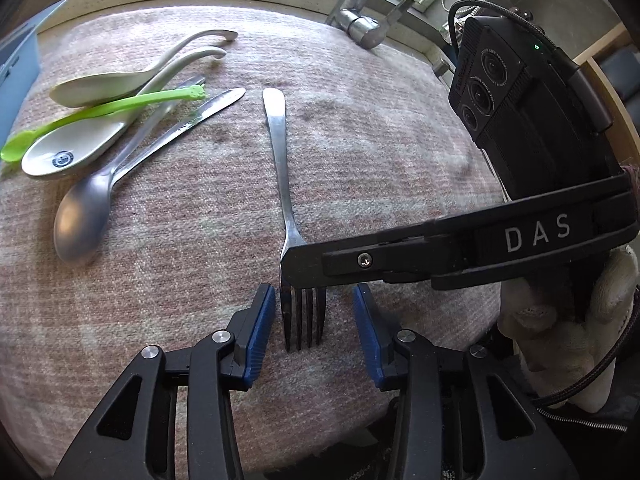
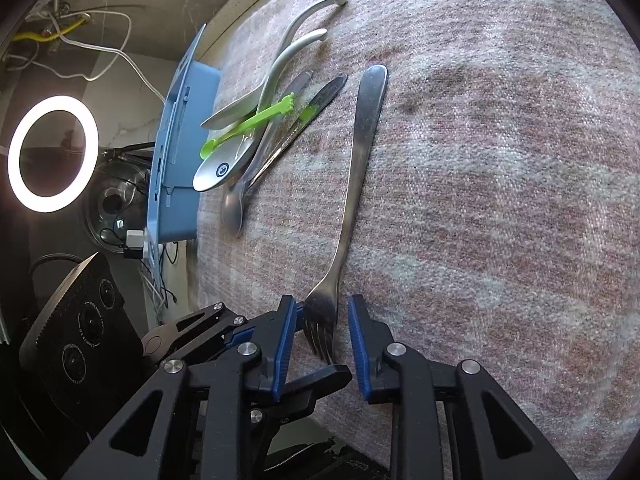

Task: Organize utensils
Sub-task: 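Close the grippers around the steel fork handle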

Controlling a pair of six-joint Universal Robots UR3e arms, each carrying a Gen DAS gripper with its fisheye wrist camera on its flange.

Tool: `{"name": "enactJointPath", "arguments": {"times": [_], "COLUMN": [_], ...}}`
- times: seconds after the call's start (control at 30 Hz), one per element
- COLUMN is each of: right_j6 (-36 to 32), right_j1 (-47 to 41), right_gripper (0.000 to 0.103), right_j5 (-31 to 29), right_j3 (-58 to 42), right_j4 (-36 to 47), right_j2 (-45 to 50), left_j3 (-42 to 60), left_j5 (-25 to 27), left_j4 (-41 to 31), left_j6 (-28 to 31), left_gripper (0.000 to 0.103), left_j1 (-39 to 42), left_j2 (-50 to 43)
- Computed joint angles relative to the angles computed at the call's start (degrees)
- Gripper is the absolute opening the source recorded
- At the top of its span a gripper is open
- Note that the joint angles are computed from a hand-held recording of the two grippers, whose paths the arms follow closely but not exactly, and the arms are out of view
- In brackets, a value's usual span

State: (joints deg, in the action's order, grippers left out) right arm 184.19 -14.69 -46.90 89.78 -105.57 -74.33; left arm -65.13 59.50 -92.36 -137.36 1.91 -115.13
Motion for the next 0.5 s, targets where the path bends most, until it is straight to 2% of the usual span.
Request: {"name": "enactJointPath", "arguments": {"times": [0.07,0.2,0.5], "right_j6": [0.6,2.3,2.3], "right_j1": [0.5,1.0,0.4], "right_gripper": [0.017,0.014,0.013], "right_j5": [0.4,0.6,0.5], "right_j3": [-0.1,0.1,0.3], "right_j4": [-0.2,-1.4,-1.7], "right_j2": [0.5,0.9,0.2], "left_j3": [0.0,-1.5,-2.4], "left_j5": [0.4,1.3,0.5], "left_j4": [0.8,3.1,3.8], "left_j6": [-0.1,0.4,0.1], "left_gripper": [0.026,0.022,0.022], "left_j1": [-0.1,-0.3,0.3], "left_j2": [-0.3,0.5,1.2]}}
